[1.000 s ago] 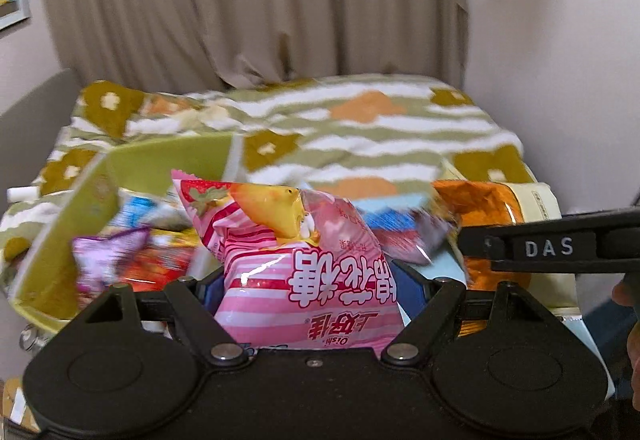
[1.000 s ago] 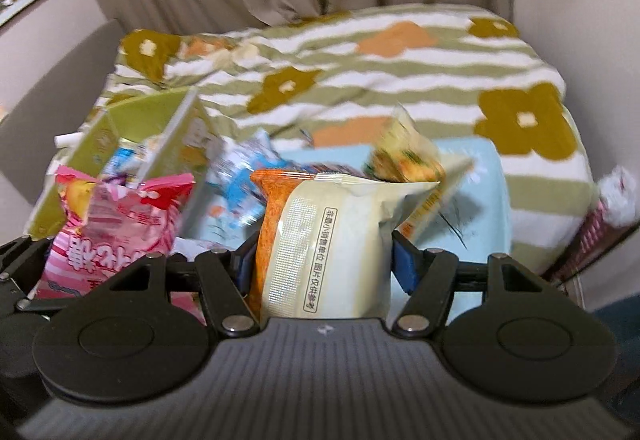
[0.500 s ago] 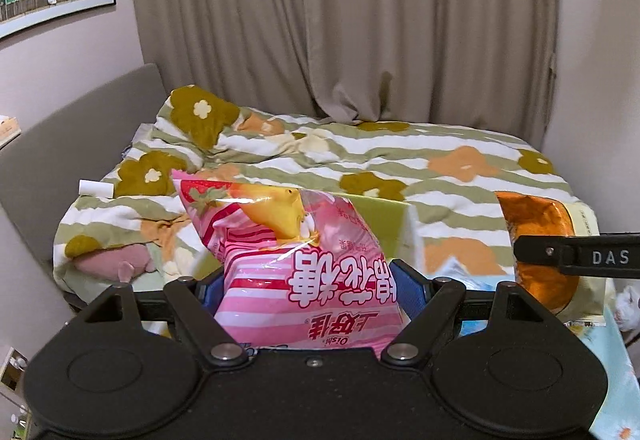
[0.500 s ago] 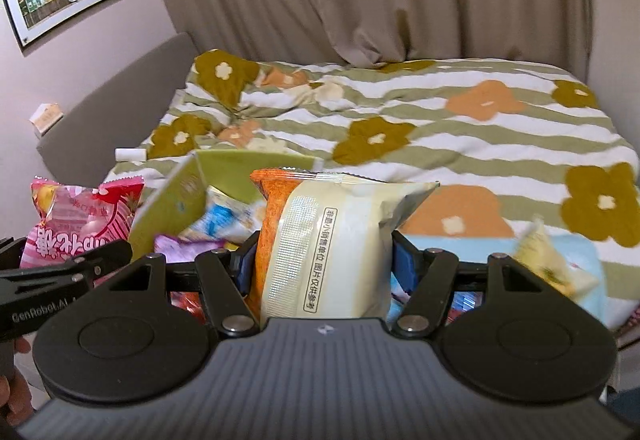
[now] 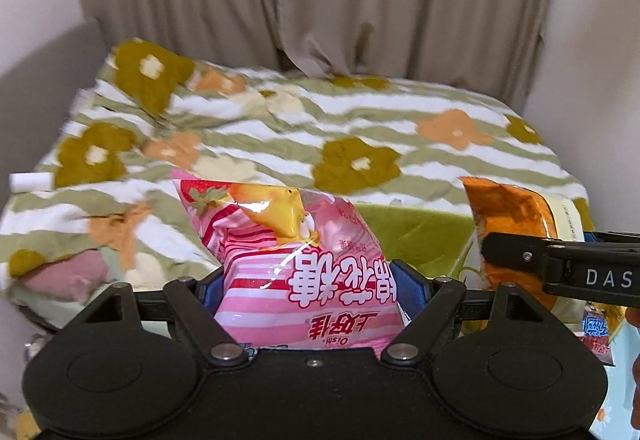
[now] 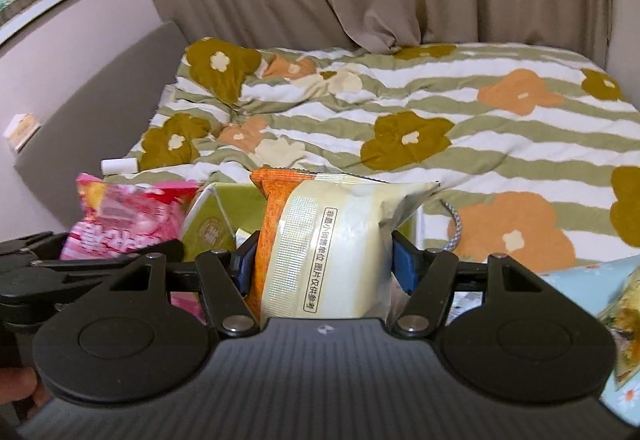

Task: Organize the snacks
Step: 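Carry both bags into the cardboard box and open both tools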

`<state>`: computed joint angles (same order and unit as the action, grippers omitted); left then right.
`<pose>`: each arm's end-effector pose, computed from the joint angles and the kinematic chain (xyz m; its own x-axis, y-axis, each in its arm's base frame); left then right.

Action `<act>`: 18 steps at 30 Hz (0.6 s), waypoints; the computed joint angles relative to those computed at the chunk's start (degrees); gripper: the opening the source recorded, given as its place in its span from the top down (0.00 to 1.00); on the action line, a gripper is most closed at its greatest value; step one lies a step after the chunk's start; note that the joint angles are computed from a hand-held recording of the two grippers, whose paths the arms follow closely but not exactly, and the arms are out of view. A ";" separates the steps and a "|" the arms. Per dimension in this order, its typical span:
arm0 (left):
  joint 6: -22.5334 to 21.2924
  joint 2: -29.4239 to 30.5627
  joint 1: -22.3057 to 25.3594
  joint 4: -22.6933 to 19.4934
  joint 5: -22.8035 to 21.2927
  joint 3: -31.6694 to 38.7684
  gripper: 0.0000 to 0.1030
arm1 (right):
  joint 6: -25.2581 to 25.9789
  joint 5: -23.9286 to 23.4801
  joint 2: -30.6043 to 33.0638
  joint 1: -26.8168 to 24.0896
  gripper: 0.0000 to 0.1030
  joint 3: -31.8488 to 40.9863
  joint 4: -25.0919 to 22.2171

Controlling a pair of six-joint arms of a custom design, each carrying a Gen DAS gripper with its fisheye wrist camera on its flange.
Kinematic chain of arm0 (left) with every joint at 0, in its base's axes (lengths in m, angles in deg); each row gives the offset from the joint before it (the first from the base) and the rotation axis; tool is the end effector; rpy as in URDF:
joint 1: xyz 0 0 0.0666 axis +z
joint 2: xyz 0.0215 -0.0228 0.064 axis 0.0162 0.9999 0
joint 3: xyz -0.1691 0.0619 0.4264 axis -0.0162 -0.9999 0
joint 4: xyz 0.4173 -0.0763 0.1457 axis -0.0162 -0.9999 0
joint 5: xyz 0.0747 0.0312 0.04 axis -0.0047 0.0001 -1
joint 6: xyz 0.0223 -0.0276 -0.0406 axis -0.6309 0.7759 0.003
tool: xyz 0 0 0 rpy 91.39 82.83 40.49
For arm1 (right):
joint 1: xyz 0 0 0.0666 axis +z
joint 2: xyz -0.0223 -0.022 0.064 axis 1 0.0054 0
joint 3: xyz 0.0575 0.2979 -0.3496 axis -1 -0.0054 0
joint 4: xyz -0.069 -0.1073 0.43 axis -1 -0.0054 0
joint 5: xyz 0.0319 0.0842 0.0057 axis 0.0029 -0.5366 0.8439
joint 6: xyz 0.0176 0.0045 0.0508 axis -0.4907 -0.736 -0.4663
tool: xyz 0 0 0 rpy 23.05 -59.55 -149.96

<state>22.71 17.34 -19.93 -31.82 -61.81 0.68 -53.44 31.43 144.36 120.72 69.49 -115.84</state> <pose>0.4706 -0.1719 0.5260 -0.7362 0.0035 -0.6767 0.0283 0.9993 -0.0255 0.5003 0.2990 0.5220 -0.7334 0.0149 -0.6797 -0.2271 0.9369 0.2656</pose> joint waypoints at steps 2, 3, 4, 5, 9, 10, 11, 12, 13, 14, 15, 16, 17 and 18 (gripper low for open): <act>-1.32 1.29 1.20 0.27 3.31 0.07 0.19 | -1.12 1.06 1.55 0.21 0.23 1.11 -0.66; -1.98 1.94 1.78 0.31 4.99 0.09 0.18 | -1.72 1.57 2.24 0.25 0.23 1.54 -0.99; -2.39 2.54 2.30 0.08 6.28 0.33 0.17 | -2.32 1.98 2.75 0.26 0.22 1.79 -1.23; -2.75 2.94 2.65 0.07 7.31 0.32 0.15 | -3.01 2.36 3.21 0.31 0.22 2.10 -1.51; -4.26 2.80 3.07 1.04 7.53 -0.51 0.00 | -4.61 3.53 4.13 0.36 0.22 2.78 -2.42; -4.40 2.63 3.15 1.12 7.61 -0.67 0.00 | -4.62 3.65 4.33 0.38 0.22 3.01 -2.66; -4.41 2.36 3.27 0.99 7.77 -0.86 0.00 | -4.69 3.71 4.37 0.38 0.22 3.07 -2.90; -4.20 1.83 3.24 0.89 7.70 -1.25 0.00 | -4.79 3.81 4.43 0.46 0.22 3.19 -3.09; -4.01 1.72 3.33 0.82 7.67 -1.27 0.00 | -4.95 3.87 4.35 0.61 0.22 3.22 -3.28; -3.72 1.27 3.30 0.66 7.55 -1.54 0.00 | -5.04 3.73 4.22 0.60 0.22 3.13 -3.28; -3.50 1.01 3.37 0.60 7.44 -1.68 0.00 | -5.07 3.45 4.06 0.56 0.22 3.03 -3.24; -3.11 0.35 3.21 0.67 7.13 -2.12 0.00 | -5.01 3.11 3.75 0.52 0.22 2.74 -3.13; -2.78 -0.25 3.00 0.76 6.74 -2.53 0.00 | -4.87 2.77 3.50 0.47 0.22 2.52 -3.03; -2.38 -0.73 2.72 0.52 6.13 -2.77 0.00 | -4.86 2.51 3.26 0.46 0.22 2.34 -3.12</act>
